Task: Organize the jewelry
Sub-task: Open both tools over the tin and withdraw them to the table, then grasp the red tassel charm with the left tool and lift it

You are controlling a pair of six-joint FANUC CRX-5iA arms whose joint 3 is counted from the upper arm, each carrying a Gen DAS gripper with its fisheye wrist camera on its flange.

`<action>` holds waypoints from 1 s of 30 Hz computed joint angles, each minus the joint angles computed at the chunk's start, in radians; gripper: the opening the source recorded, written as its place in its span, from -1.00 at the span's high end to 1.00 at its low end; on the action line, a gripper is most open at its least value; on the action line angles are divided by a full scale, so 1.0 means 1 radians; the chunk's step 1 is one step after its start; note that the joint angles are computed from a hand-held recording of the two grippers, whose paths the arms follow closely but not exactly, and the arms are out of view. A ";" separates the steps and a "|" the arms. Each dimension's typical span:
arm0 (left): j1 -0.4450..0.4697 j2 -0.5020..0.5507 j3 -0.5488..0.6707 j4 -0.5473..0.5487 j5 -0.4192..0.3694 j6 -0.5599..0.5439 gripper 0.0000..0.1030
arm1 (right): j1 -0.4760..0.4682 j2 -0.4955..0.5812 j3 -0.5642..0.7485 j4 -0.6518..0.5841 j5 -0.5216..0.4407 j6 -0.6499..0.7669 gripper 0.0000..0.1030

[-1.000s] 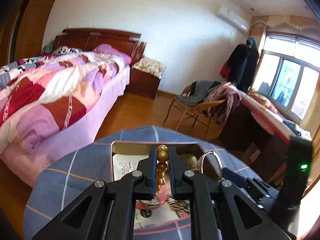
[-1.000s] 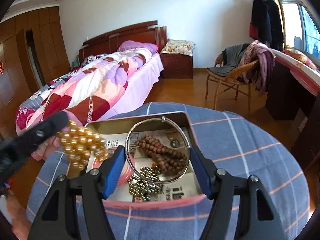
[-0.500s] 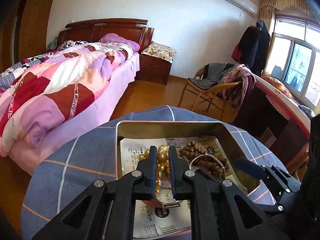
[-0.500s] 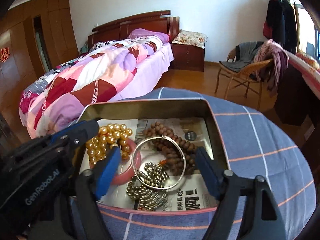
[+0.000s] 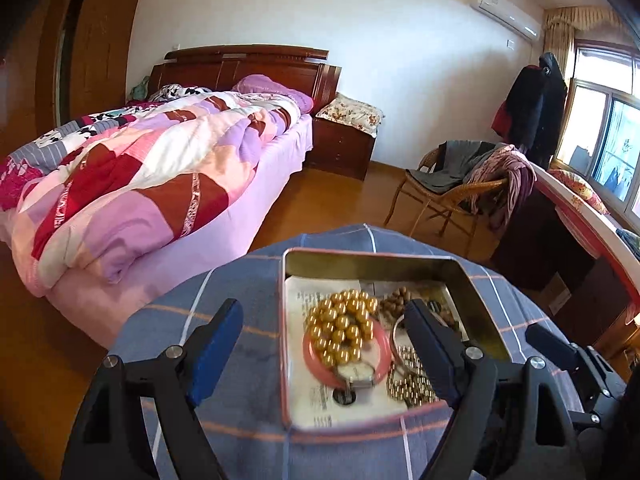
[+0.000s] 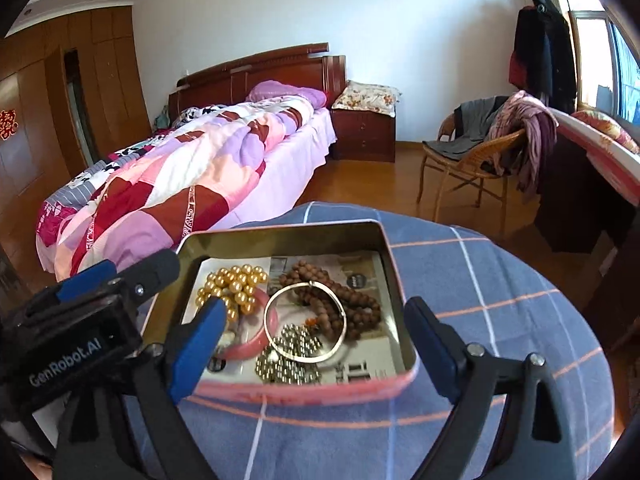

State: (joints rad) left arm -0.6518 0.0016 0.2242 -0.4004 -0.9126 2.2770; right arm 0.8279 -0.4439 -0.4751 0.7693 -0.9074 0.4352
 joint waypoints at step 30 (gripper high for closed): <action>-0.292 -0.089 -0.020 -0.257 -0.329 0.175 -0.61 | 0.419 -0.317 -0.178 0.110 -0.423 -0.304 -0.80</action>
